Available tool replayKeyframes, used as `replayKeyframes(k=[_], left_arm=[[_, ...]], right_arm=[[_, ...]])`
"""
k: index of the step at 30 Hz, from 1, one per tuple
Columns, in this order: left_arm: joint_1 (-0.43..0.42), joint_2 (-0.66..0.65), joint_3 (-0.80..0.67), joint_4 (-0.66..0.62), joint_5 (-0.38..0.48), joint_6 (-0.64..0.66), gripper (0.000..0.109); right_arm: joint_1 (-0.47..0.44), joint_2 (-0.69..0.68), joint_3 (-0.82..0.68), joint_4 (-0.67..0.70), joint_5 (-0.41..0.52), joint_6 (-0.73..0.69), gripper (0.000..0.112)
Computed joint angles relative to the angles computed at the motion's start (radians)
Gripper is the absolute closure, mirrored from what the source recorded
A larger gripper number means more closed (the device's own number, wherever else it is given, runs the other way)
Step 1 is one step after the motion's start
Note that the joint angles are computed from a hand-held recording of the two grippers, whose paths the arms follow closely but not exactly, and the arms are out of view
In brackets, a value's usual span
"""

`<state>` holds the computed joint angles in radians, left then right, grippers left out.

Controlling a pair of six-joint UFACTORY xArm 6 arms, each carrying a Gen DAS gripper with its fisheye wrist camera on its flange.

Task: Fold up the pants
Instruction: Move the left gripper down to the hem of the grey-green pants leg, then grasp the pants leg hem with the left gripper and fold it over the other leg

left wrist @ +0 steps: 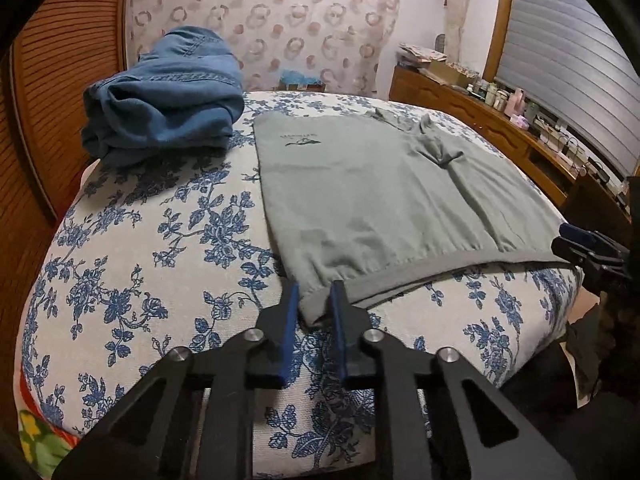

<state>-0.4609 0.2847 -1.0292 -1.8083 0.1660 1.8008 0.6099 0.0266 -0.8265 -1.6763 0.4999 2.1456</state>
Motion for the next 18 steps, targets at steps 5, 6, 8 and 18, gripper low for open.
replayKeyframes(k=[5, 6, 8, 18], left_arm=[[0.0, -0.022, -0.004, -0.068, 0.005, 0.073, 0.102], [0.0, -0.029, -0.004, -0.076, 0.008, 0.085, 0.102], [-0.002, -0.048, 0.0, -0.076, 0.022, 0.096, 0.103], [-0.002, -0.143, 0.026, -0.012, 0.133, 0.033, 0.103]], right_arm=[[-0.002, -0.008, 0.005, 0.014, 0.002, -0.011, 0.027], [-0.001, -0.011, 0.008, 0.014, 0.003, -0.009, 0.027], [-0.004, -0.02, 0.014, 0.01, 0.001, -0.002, 0.027], [-0.009, -0.04, 0.032, -0.013, -0.011, 0.047, 0.027]])
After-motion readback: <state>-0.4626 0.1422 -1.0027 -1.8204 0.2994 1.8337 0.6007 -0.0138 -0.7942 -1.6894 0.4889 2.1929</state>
